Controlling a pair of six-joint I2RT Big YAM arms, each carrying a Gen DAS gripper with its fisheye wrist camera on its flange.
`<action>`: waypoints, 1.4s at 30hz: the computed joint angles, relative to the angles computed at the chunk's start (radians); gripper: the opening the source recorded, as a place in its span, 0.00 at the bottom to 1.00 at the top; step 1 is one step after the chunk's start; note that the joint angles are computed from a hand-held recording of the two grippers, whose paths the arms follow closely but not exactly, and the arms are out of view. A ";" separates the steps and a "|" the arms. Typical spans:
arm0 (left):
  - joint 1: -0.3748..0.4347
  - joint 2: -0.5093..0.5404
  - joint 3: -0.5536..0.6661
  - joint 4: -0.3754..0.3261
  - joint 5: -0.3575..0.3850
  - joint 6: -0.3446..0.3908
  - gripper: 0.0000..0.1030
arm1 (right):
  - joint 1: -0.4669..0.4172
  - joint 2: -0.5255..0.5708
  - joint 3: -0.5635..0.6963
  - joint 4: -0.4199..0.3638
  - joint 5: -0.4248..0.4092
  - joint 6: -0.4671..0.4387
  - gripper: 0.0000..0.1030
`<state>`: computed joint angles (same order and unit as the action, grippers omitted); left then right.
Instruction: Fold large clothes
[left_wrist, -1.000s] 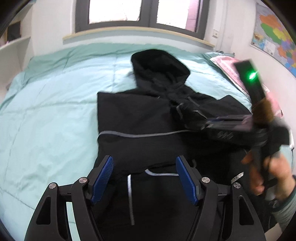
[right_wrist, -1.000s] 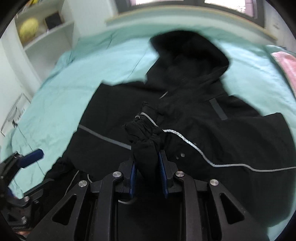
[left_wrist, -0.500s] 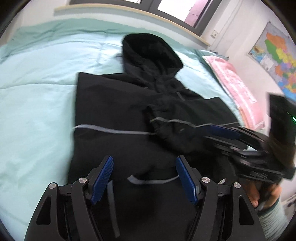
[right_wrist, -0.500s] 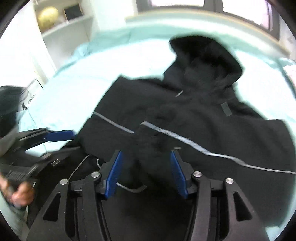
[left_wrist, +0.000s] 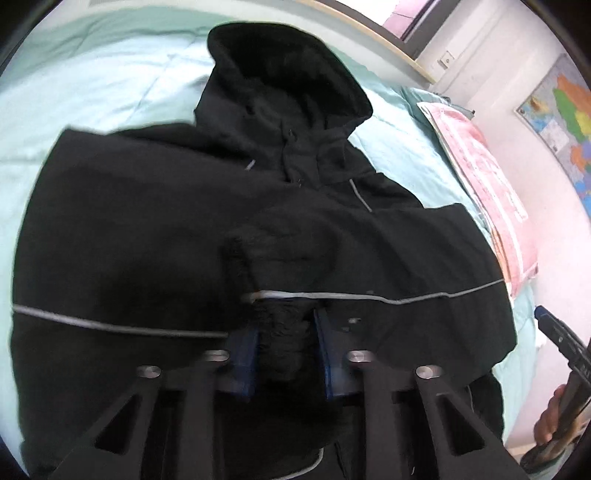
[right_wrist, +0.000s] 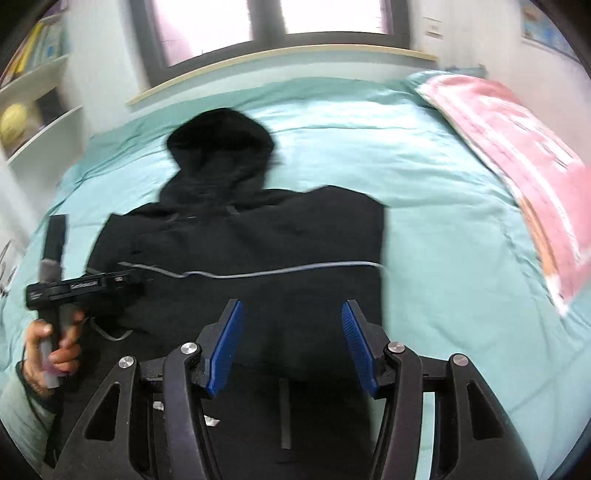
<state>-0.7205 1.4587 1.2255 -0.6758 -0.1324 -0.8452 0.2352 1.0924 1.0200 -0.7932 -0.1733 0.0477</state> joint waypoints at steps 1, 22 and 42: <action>0.001 -0.014 -0.003 0.004 -0.010 0.002 0.22 | -0.014 -0.005 -0.003 -0.001 0.003 -0.002 0.56; 0.085 -0.411 -0.305 -0.047 -0.057 -0.039 0.30 | 0.155 0.322 0.097 0.001 0.084 0.068 0.71; 0.029 -0.028 0.015 -0.195 -0.114 0.051 0.37 | 0.264 0.486 0.274 0.014 0.106 0.112 0.74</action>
